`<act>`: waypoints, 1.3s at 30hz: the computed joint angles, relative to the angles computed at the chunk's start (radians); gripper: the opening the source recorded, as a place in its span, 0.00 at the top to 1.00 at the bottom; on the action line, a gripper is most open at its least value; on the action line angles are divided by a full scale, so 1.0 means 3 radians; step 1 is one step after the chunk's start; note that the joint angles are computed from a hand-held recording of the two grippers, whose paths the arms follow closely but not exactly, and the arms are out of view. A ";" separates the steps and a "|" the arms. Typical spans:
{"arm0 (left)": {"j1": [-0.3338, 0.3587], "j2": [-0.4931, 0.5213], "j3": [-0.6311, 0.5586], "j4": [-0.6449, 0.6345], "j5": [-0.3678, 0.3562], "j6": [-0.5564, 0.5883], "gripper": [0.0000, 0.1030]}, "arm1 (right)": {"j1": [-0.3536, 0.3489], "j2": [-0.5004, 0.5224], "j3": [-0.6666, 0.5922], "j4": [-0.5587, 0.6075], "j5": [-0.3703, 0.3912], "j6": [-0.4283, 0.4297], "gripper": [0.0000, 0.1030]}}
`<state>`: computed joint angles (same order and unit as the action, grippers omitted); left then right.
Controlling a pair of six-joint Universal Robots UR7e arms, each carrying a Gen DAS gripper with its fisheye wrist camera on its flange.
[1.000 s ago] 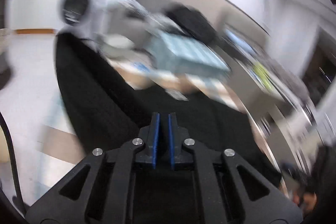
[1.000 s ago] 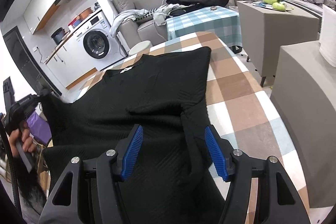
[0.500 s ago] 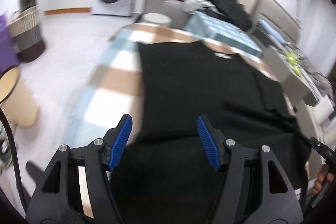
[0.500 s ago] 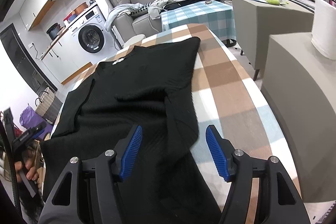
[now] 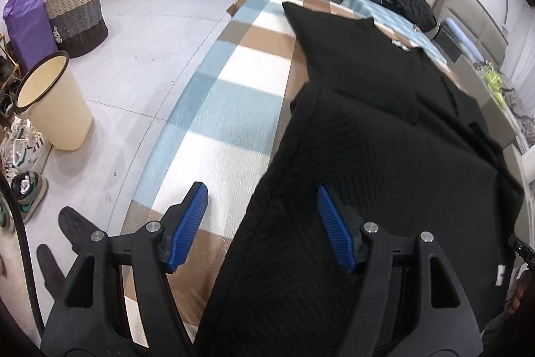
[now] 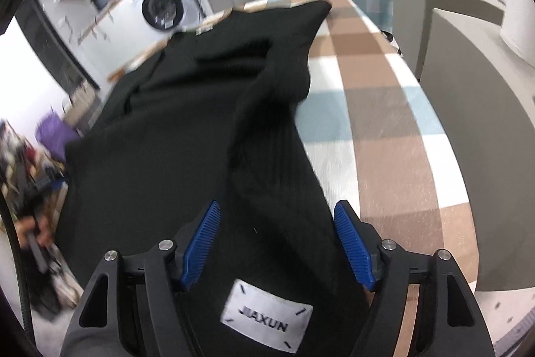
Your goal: Fold small clothes
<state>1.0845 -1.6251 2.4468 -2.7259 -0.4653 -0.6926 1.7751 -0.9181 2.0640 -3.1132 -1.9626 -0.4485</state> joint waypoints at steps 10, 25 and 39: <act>0.0009 0.0202 -0.0060 -0.0524 -0.0254 0.0452 0.77 | -0.0020 0.0053 0.0033 -0.0179 -0.0144 -0.0189 0.64; -0.0828 -0.0795 0.0494 -0.0086 0.0317 -0.0164 0.97 | -0.0513 -0.0274 -0.0143 0.0269 0.1744 0.0383 0.93; -0.0631 -0.0672 0.0465 -0.0372 0.0091 0.0051 0.96 | -0.0343 -0.0228 0.0122 0.0115 0.1077 -0.0340 0.93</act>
<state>0.8952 -1.8268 2.5863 -2.8374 -0.4381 -0.6773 1.6722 -0.9866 2.1008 -3.0786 -1.6395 -0.5503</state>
